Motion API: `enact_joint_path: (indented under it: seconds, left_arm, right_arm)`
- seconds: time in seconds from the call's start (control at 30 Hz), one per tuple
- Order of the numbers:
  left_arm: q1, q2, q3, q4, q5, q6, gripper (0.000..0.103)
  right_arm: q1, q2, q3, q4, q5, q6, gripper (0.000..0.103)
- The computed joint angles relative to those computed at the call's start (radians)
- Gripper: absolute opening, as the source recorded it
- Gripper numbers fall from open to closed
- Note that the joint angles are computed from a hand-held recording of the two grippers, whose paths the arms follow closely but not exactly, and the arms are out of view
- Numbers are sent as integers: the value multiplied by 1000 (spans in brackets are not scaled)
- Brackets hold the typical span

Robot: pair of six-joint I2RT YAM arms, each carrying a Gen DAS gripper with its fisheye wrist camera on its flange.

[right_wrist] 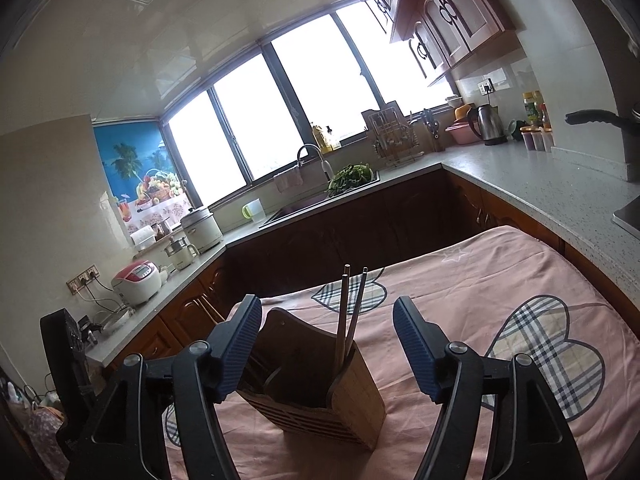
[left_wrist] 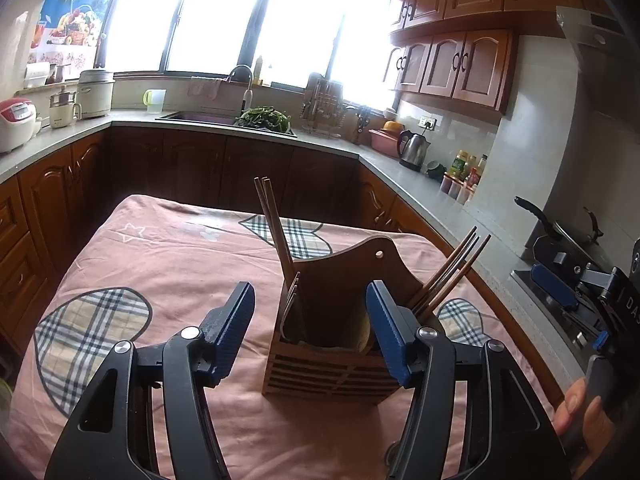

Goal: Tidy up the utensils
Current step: 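Withdraw both open tools from the holder back over the table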

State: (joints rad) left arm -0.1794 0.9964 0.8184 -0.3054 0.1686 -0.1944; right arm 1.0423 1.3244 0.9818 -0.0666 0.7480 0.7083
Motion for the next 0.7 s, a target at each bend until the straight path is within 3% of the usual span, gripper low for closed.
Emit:
enact_joint_path:
  seconds: [0.23, 0.37, 0.47, 0.7]
  left_arm:
    - [24, -112, -31, -88, -32, 12, 82]
    - [83, -193, -64, -156, 15, 17, 91]
    - [142, -251, -80, -213, 68, 28, 92]
    - [284, -402, -97, -370, 187, 67, 96]
  right_arm:
    - [77, -23, -12, -36, 57, 45, 80]
    - [137, -28, -13, -61, 94, 71, 91]
    - [185, -32, -18, -75, 121, 94, 97]
    - [300, -35, -12, -138, 194, 167, 99]
